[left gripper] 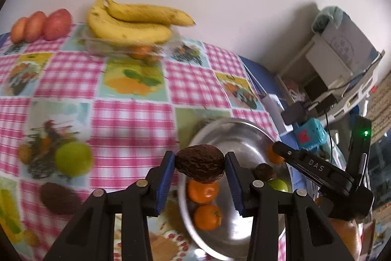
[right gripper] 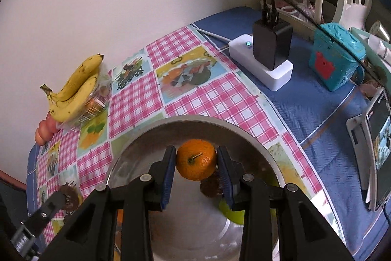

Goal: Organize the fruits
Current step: 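Carry the orange and the date over the steel plate with both tools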

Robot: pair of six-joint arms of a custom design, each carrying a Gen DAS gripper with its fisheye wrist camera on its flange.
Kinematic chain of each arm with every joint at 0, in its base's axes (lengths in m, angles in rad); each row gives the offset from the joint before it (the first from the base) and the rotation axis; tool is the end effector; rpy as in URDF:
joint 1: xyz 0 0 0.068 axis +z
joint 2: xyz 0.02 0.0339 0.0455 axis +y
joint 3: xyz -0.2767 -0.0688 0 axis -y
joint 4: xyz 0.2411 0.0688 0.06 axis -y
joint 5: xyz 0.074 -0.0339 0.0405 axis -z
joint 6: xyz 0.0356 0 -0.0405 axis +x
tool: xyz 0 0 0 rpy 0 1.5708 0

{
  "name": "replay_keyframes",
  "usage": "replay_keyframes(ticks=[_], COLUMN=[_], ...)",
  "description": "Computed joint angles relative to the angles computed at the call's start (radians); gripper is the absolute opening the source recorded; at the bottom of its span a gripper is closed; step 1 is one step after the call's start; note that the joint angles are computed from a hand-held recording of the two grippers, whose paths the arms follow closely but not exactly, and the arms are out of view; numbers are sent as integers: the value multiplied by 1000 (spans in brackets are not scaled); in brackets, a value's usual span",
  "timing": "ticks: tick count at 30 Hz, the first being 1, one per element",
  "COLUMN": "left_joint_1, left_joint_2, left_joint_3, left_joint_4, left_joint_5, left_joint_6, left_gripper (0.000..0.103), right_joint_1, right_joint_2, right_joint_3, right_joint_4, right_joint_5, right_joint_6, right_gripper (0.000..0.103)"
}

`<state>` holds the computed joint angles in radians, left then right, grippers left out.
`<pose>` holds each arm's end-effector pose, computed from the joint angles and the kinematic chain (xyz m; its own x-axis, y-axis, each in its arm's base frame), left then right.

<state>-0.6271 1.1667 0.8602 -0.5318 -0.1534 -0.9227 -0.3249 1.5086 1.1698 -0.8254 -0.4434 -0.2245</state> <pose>0.1912 -0.1318 0.2712 -0.7598 -0.4224 -0.4943 -0.1798 0.8671 -0.4646 0.2817 -0.0788 0.2686 -0.8770 0.0832 -0.4733 -0.0694 0.9526 0.2961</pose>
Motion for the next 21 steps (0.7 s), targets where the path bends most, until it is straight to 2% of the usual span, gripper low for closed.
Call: replay_keyframes(ticks=[10,21], left_joint_1=[18,54], left_joint_2=[131,171], left_joint_3=[-13,-23], left_joint_4=[131,220], left_joint_5=[42,91], left_joint_6=[28,49], left_gripper=[45,45], right_joint_1=[-2,21], right_joint_2=[63,109], right_joint_3=[-35,-32], right_joint_4=[78,110], right_joint_5=[1,22], right_joint_6=[7,14], right_gripper=[36,36])
